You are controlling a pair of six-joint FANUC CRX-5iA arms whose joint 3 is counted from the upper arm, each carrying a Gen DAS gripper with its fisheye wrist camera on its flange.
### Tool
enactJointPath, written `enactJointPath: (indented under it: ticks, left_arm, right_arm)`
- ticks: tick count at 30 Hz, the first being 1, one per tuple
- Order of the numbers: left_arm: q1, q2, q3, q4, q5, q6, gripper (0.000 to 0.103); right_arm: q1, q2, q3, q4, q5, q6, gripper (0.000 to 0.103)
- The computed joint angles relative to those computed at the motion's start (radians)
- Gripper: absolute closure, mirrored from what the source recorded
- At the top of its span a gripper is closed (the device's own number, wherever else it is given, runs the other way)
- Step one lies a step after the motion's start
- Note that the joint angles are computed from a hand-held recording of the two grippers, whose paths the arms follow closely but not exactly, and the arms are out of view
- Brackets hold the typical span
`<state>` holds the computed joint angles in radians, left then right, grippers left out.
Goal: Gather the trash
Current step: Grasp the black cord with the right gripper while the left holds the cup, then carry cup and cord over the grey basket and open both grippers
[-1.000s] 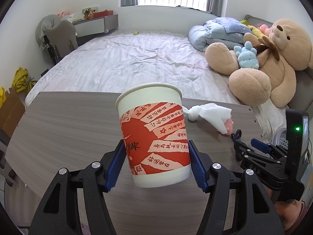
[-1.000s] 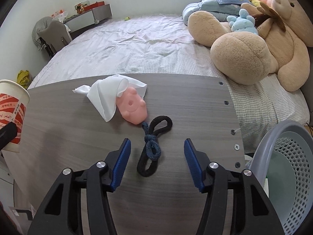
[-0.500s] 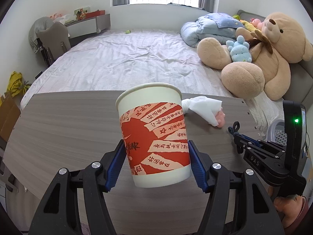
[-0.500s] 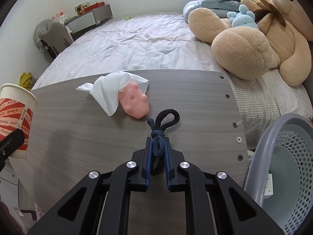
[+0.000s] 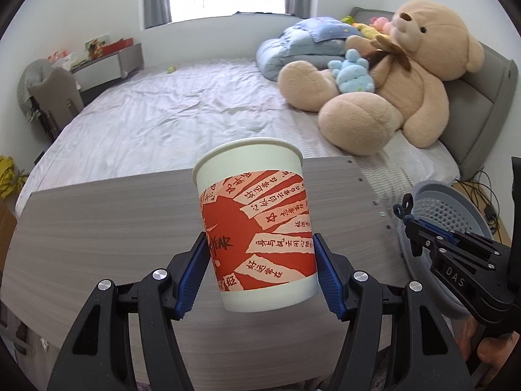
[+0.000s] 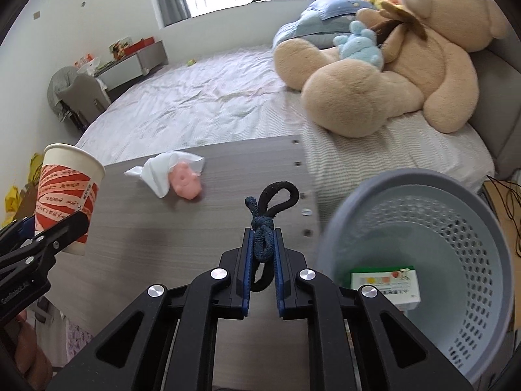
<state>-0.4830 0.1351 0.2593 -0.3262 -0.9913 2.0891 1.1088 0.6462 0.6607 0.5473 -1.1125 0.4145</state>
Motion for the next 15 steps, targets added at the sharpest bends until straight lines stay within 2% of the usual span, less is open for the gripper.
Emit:
enactJointPath:
  ticks: [7,15]
  left_arm:
    - [-0.068,0.085,0.097,0.031,0.002,-0.085,0.042]
    - [-0.125,0.202,0.233,0.088,-0.017,-0.184,0.042]
  right_arm:
    - [0.005,-0.184,-0.291,0.100,0.036,-0.190,0.091]
    - [-0.002,-0.340,-0.523,0.174,0.041,-0.362,0.091]
